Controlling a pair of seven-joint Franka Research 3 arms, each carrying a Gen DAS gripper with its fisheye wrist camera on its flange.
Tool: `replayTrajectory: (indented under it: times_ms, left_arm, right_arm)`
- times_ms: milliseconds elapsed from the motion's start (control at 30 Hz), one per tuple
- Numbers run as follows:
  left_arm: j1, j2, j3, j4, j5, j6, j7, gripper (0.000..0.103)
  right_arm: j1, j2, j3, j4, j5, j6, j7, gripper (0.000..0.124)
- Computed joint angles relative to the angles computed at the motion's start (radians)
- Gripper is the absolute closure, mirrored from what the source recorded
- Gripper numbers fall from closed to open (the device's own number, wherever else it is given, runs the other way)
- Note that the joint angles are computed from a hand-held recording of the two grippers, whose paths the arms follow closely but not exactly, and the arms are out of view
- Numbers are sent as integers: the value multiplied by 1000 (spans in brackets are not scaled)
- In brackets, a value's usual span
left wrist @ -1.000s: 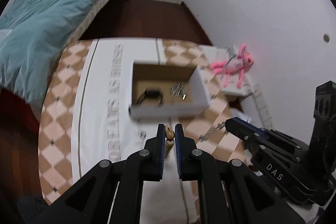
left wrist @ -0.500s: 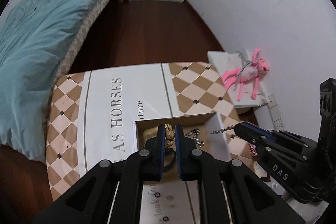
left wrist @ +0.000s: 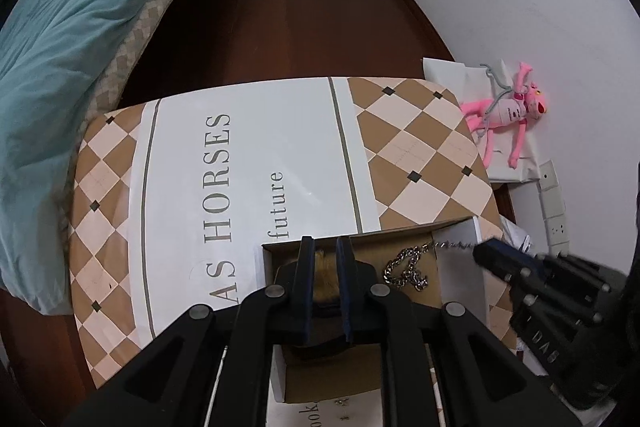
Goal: Organize jewelry
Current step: 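Lower the bead bracelet into the box with left gripper while right gripper releases necklace, then lift both open grippers away from the box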
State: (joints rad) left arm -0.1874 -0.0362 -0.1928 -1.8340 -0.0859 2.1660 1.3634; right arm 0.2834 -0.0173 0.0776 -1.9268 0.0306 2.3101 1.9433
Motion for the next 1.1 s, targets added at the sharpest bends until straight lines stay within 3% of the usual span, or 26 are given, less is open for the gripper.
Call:
replayTrajectory:
  times_ms: [67, 100, 233, 300, 400, 467, 567, 667, 1100]
  left_arm:
    - [1, -1, -1, 5, 19, -3, -18, 87]
    - [1, -4, -2, 6, 38, -2, -30, 77]
    - [1, -23, -4, -10, 100, 7, -63, 57]
    - [2, -37, -3, -25, 126, 9, -83, 41]
    - [5, -69, -2, -66, 168, 20, -117, 25]
    - [5, -88, -4, -93, 201, 21, -140, 17]
    - [5, -129, -8, -155, 250, 52, -180, 7]
    - [4, -166, -10, -214, 287, 84, -211, 4]
    - [-22, -257, -14, -333, 291, 113, -263, 3]
  right_arm:
    - [1, 6, 2, 12, -14, -33, 5, 117]
    - [2, 7, 1, 15, -13, -44, 7, 117]
    - [3, 1, 1, 16, -9, -87, 5, 116]
    - [4, -7, 2, 11, -16, -96, 9, 115]
    - [4, -23, 5, -1, -22, -102, 19, 85]
    - [5, -35, 9, -12, -38, -104, 28, 50]
    - [10, -52, 21, -30, -87, -112, 59, 37]
    - [12, -74, 32, -60, -134, -110, 109, 28]
    - [10, -141, 63, -161, -271, -100, 249, 25]
